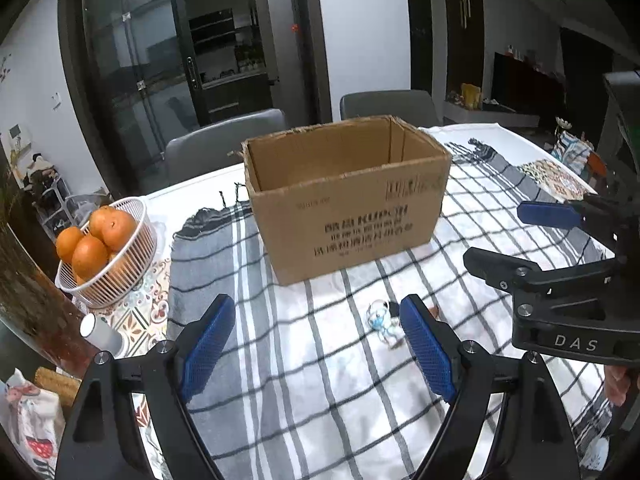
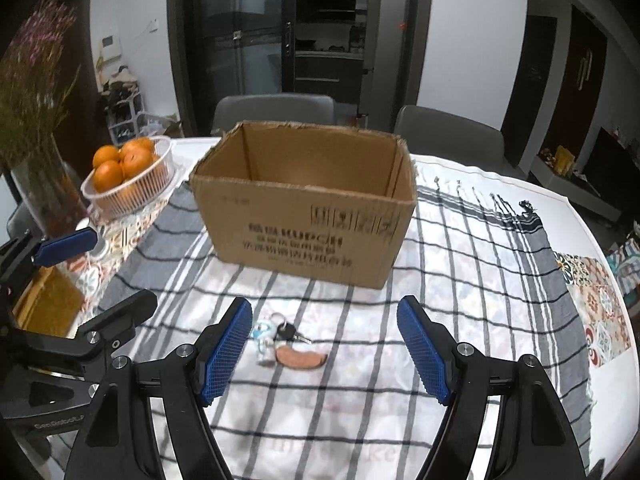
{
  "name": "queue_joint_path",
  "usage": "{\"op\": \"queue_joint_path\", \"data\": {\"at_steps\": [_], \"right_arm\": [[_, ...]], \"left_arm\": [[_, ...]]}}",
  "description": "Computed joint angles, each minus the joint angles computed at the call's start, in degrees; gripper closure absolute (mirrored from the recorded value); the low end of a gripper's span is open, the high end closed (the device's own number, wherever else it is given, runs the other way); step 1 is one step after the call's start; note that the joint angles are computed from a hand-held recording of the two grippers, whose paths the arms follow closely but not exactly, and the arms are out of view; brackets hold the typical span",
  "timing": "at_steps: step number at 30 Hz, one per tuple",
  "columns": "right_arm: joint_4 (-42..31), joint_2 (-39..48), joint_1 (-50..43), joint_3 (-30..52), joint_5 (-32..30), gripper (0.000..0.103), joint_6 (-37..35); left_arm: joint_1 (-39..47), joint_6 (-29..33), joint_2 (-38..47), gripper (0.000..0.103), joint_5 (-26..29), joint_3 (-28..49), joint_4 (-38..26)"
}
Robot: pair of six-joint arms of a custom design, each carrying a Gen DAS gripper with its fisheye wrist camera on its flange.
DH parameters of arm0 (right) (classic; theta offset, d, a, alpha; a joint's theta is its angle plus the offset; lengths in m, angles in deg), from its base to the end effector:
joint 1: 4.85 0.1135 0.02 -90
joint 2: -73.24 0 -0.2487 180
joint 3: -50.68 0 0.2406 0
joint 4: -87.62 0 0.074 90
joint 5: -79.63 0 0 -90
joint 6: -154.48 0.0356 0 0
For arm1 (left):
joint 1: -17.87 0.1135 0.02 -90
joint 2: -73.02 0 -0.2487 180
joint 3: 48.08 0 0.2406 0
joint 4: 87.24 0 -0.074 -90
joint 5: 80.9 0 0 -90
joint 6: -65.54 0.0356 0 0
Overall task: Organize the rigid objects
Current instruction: 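Move both tools back toward the white figurine and wooden comb, then close the right gripper on the wooden comb while the left gripper grasps the white figurine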
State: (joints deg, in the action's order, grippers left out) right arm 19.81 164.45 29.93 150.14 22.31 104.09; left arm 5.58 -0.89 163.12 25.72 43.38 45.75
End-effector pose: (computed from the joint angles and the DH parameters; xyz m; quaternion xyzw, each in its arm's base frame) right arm 0.2705 0.1645 0.3070 0.1128 0.9220 -0.0640 0.3648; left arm 0.3267 -0.0816 0.2906 0.3340 0.8550 -0.0965 0.3848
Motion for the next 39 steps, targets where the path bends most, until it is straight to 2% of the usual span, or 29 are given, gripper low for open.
{"op": "queue_joint_path", "data": {"at_steps": [6, 10, 15, 20, 26, 29, 33, 39], "right_arm": [[-0.3, 1.2, 1.4, -1.6, -0.9, 0.027, -1.6], [-0.6, 1.8, 0.9, -2.1, -2.4, 0.027, -3.2], [-1.0, 3.6, -0.3, -1.3, -5.9, 0.027, -8.2], [-0.5, 5.0, -1.0, -1.9, -7.7, 0.027, -12.2], [2.8, 4.9, -0.8, -5.5, -7.2, 0.027, -16.4], [4.9, 5.0, -0.9, -7.1, -7.8, 0.027, -19.1], [8.3, 6.2, -2.2, -8.9, -10.6, 0.028, -22.7], [10.1, 10.2, -7.4, -7.8, -18.1, 0.028, -26.8]], "left_arm": [[0.0, 2.4, -1.0, 0.018, 0.4, -3.9, 0.9], [-0.6, 6.2, -0.7, 0.018, 1.0, -5.2, 0.8], [-1.5, 10.1, 0.0, 0.018, 1.3, -5.9, 1.4], [-2.7, 12.7, -0.2, 0.019, 0.8, -9.3, 5.4], [-3.8, 16.2, -2.2, 0.019, 0.8, -16.4, 14.7], [-4.0, 16.2, -0.4, 0.019, 1.3, -16.6, 16.0], [-4.6, 16.7, 5.3, 0.019, 2.1, -12.0, 11.6], [-5.4, 19.2, 17.1, 0.019, 3.2, 1.9, 0.7]]}}
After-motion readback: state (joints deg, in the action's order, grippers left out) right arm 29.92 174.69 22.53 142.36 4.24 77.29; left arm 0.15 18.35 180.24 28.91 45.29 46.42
